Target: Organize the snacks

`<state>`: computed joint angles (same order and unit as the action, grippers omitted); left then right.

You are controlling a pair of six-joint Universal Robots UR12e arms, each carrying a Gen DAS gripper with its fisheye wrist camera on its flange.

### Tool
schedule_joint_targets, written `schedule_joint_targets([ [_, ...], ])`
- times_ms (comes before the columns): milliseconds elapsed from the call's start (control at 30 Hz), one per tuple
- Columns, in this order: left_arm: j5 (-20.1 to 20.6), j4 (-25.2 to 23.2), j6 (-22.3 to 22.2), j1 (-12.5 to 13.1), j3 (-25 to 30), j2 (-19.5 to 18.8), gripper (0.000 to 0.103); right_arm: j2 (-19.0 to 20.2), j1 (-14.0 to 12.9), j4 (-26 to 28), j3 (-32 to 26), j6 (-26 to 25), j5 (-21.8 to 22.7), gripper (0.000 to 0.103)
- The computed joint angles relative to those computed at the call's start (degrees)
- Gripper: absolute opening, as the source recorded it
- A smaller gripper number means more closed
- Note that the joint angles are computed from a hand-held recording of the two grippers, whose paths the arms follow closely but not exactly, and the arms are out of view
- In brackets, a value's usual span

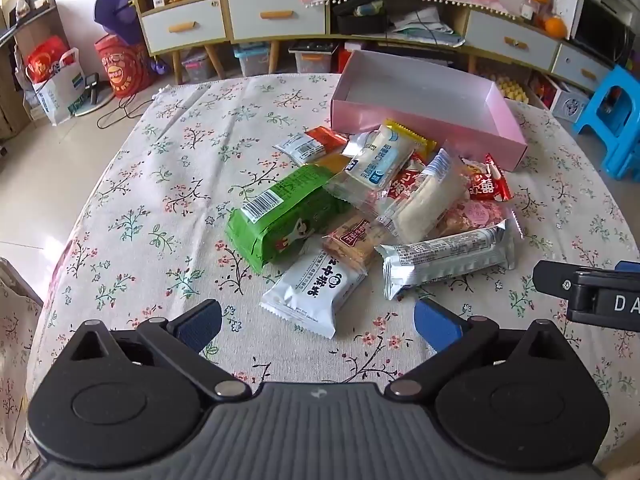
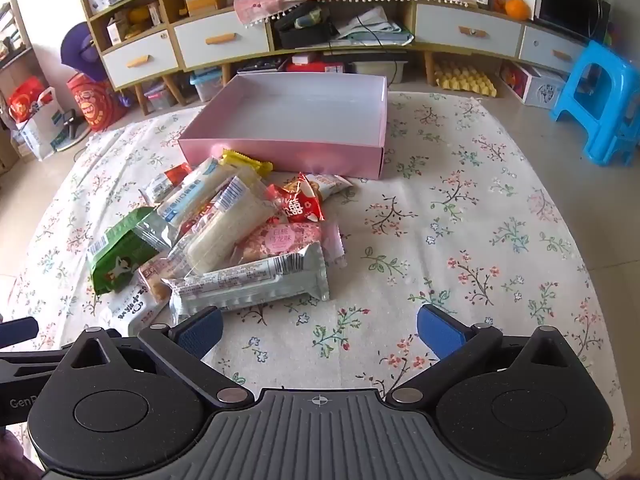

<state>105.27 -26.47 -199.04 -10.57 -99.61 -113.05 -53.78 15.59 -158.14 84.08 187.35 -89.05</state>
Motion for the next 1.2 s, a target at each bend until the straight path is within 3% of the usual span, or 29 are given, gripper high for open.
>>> schedule_joint_targets([
  [1200,0.4,0.7,-0.3,0.2,-0.1,0.0,0.103,0.4,0.7,0.8,-0.5,-0.9,-2.5,0.103],
])
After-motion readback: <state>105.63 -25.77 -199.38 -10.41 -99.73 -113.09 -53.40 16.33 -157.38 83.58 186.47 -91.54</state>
